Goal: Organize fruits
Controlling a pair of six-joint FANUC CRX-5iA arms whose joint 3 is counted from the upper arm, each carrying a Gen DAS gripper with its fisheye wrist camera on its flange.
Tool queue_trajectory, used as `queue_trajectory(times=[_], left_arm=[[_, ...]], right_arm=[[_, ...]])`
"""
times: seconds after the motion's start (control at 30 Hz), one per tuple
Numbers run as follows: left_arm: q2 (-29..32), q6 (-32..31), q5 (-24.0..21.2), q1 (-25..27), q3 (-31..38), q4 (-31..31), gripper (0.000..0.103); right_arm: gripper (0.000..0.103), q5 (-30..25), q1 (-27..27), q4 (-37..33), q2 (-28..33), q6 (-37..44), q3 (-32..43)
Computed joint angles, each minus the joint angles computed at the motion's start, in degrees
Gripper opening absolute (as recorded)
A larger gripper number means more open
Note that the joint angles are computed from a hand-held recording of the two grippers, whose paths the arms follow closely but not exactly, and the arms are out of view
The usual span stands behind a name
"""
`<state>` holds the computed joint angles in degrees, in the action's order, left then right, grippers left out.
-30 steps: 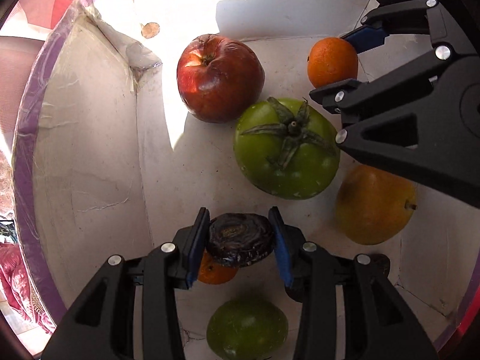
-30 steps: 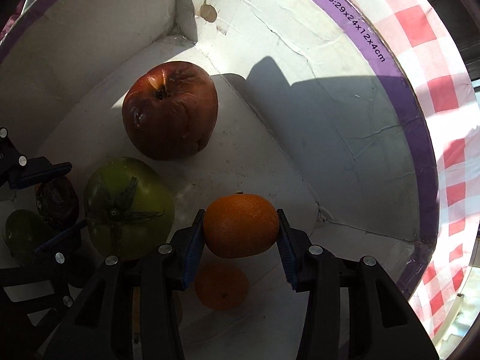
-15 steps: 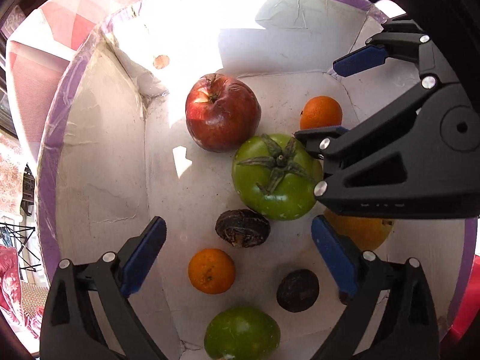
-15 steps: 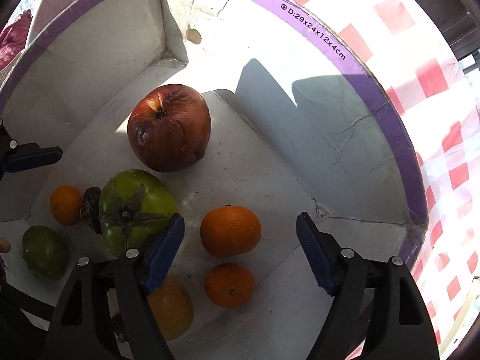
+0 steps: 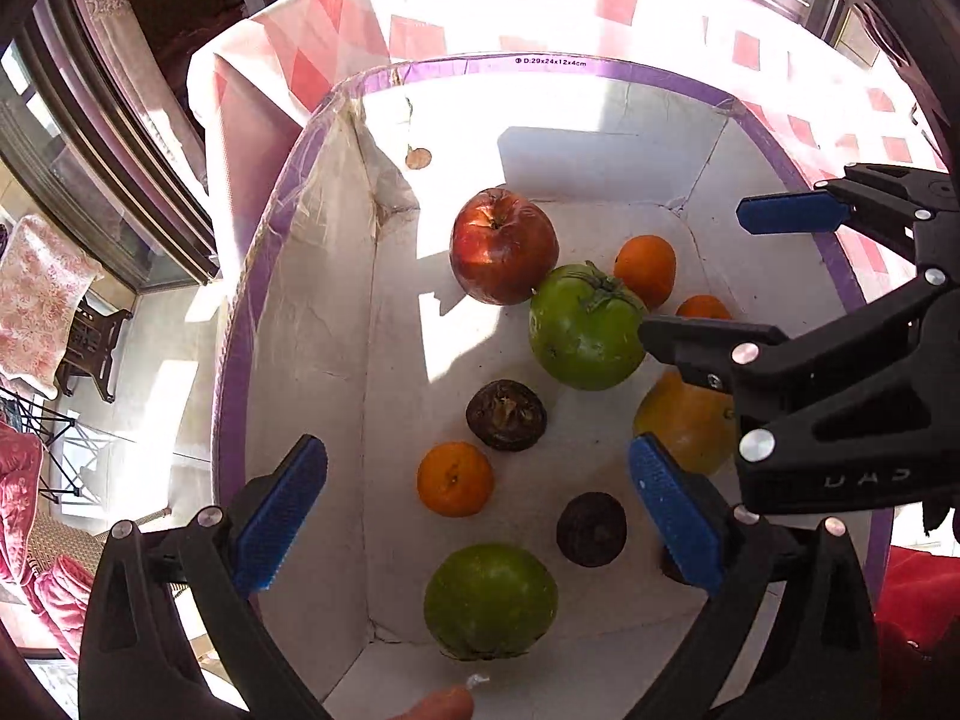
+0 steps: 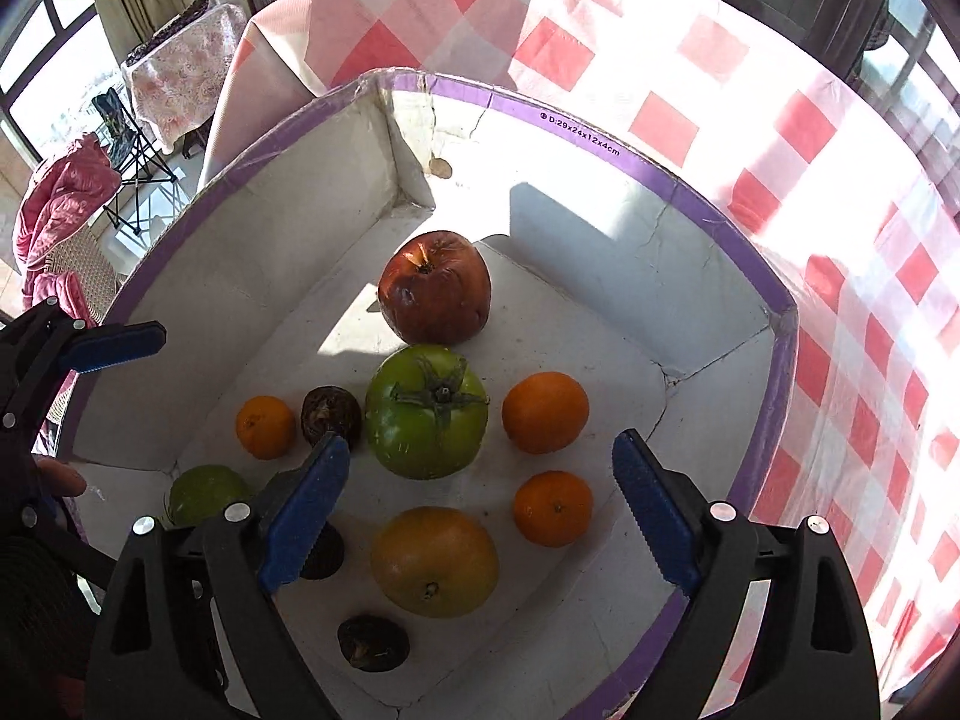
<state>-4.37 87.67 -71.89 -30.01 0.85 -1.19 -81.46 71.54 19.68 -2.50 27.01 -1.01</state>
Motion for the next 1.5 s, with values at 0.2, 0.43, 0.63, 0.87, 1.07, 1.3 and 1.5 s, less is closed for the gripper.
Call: queue_trajectory(times=[0.2,0.43,0.63,0.87,1.07,1.3,1.5], left_arm=[[1.07,2.6,0.35,-1.91,0.43,-3.77,0.101],[1.37,1.16,1.55,-0.06,-1.37,-0.27,0.101],[0.62,2.31,1.97,-0.13,-2.24,-0.3,0.101],[-0.06,3.7,2.62,-0.55,-2.7,-1.1,0.101],[-0.08,3.85,2.63,-0.43,-2.63,-1.09,0.101],[0.06,3.37,2.35,-0.22,-2.59,-0.71,0.101],[0.27,3.22,2.15,-0.16,-2.54,-0.47,0.101]], right_arm=[[0.086,1.06,2.41,-0.6,0.75,-6.71,-0.47],[0.086,0.19,3.3,1.92,0.61,-7.8,-0.96],[0.086,0.59,2.78,2.55,-0.02,-7.42,-2.01],[0.086,0.05,3.09,3.19,-0.38,-8.24,-2.31],[0.086,0.12,3.63,3.71,-0.93,-9.43,-2.78],[0.086,0.47,3.81,3.29,-1.21,-9.39,-3.13],[0.086,1.12,3.61,3.35,-1.49,-9.44,-3.57]])
